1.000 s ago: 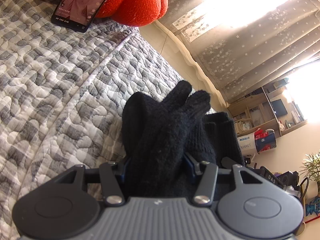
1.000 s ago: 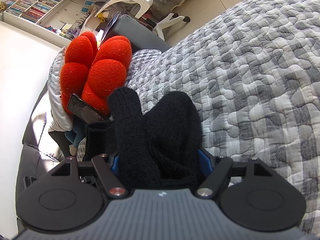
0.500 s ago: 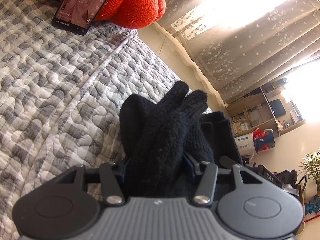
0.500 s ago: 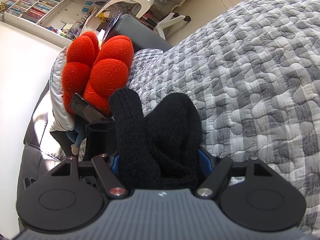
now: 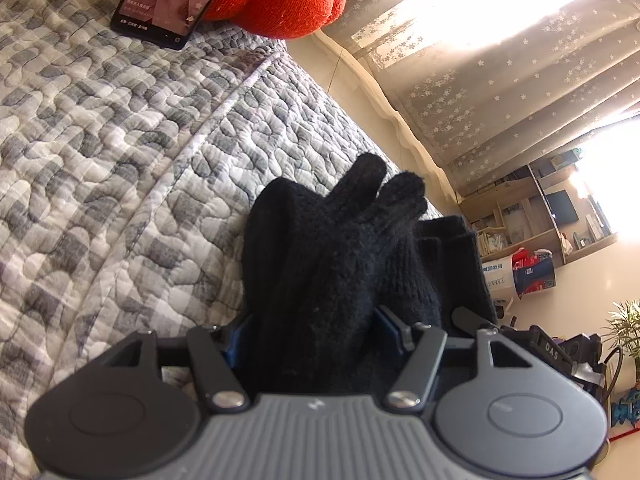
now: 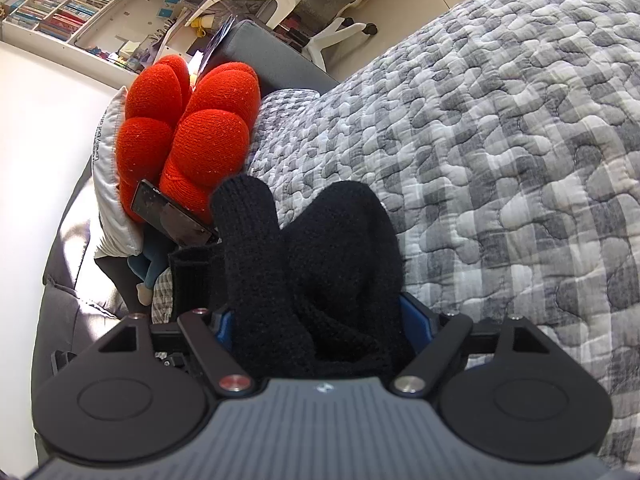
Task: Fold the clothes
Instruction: 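Hold the folded black cardigan bundle closed in both grippers and lift it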
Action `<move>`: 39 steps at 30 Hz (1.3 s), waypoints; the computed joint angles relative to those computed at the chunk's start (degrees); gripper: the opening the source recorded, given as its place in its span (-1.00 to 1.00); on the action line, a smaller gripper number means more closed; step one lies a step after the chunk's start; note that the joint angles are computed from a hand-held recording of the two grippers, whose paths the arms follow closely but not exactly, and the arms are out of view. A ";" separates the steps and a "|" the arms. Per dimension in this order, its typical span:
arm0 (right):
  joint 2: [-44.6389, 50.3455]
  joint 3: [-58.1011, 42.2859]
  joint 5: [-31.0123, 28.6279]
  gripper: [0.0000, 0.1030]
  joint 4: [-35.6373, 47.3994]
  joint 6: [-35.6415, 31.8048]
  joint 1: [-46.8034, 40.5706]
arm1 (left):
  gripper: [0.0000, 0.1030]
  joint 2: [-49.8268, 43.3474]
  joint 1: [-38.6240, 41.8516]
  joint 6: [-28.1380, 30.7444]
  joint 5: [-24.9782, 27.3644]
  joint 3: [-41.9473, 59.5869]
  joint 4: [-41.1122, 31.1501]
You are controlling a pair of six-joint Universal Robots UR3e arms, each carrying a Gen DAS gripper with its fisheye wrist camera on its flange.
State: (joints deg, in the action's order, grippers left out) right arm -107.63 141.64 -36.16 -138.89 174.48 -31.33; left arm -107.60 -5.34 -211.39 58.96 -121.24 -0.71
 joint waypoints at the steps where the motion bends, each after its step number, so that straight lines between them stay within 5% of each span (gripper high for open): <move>1: 0.00 0.00 0.25 0.63 0.81 -0.75 -0.35 | 0.34 -0.15 -0.01 0.40 0.13 0.11 -0.17; 8: -0.35 -0.15 0.43 0.66 3.28 -5.18 -0.83 | 0.42 -1.20 0.50 2.39 -1.33 0.00 0.49; 12: 0.07 0.35 0.61 0.63 1.70 -5.90 -0.40 | 0.18 -0.89 0.63 1.28 -2.07 -0.55 1.19; 24: -3.01 1.66 -0.93 0.51 -3.55 2.44 1.97 | 0.08 3.95 -2.52 -2.32 2.96 -3.98 2.76; 33: -13.96 2.22 -1.00 0.51 8.11 -0.28 2.52 | 0.08 13.01 -2.50 -3.87 4.42 -12.38 2.43; 39: -17.10 2.39 -0.98 0.51 8.44 4.34 5.74 | 0.07 22.18 -2.55 -4.92 7.40 -16.69 -1.73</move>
